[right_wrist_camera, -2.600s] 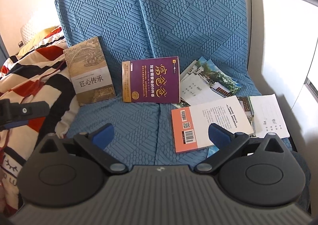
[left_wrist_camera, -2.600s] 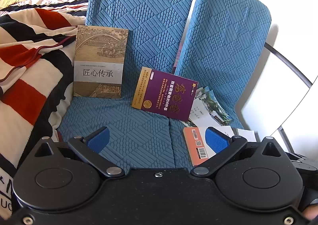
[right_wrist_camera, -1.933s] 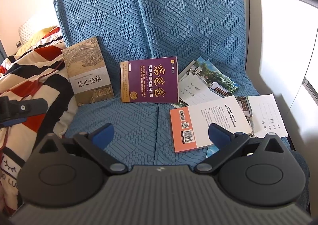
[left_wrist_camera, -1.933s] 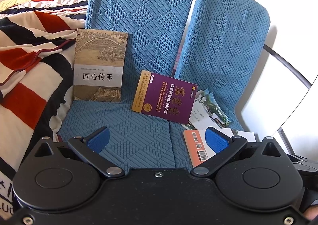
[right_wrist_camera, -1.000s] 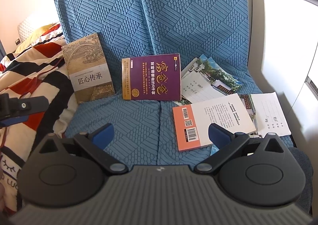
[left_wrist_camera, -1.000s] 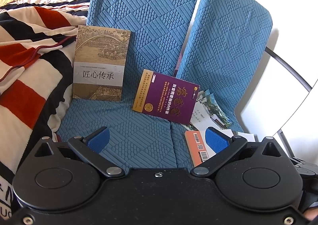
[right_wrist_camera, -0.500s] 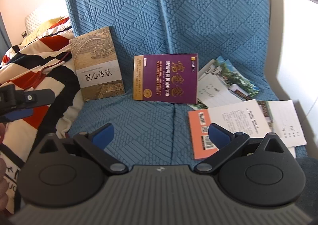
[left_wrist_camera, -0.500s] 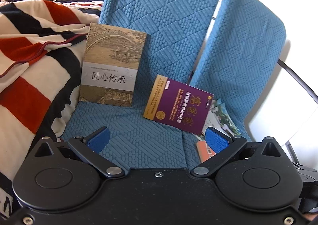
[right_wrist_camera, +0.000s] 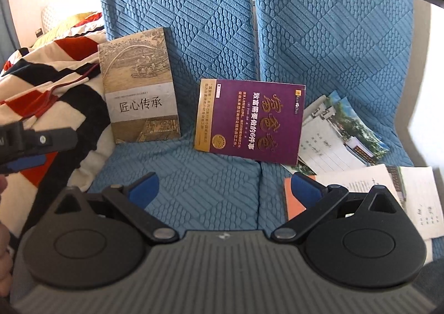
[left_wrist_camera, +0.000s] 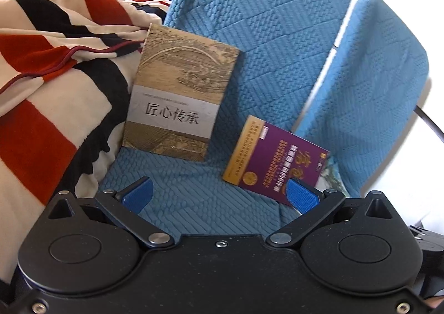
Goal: Organize objects
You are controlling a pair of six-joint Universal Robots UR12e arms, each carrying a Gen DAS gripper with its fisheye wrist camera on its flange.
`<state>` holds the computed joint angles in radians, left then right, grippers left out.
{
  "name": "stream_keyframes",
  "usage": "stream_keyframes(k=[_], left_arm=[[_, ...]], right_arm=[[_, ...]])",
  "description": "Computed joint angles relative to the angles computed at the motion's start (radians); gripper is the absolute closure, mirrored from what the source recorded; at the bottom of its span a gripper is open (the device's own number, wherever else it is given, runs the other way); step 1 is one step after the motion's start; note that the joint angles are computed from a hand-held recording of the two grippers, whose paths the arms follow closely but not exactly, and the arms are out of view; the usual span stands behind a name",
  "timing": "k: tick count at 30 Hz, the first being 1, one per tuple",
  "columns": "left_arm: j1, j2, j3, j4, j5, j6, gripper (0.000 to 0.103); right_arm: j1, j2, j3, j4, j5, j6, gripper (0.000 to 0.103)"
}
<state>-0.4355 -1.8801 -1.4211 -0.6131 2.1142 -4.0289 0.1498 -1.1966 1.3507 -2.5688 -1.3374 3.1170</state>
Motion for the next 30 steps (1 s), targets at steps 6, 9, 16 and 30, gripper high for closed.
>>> stream_keyframes(k=[6, 9, 16, 30], left_arm=[[0.018, -0.019, -0.017, 0.027, 0.035, 0.03, 0.0], [0.033, -0.025, -0.028, 0.041, 0.017, 0.029, 0.0], [0.068, -0.044, -0.053, 0.128, -0.024, 0.064, 0.0], [0.124, -0.091, -0.072, 0.221, -0.045, 0.114, 0.001]], right_arm=[[0.005, 0.055, -0.067, 0.029, -0.007, 0.041, 0.0], [0.005, 0.076, -0.092, 0.041, -0.006, 0.06, 0.0], [0.003, 0.128, -0.155, 0.069, 0.039, 0.094, 0.0], [0.01, 0.266, -0.352, 0.149, 0.164, 0.09, 0.0]])
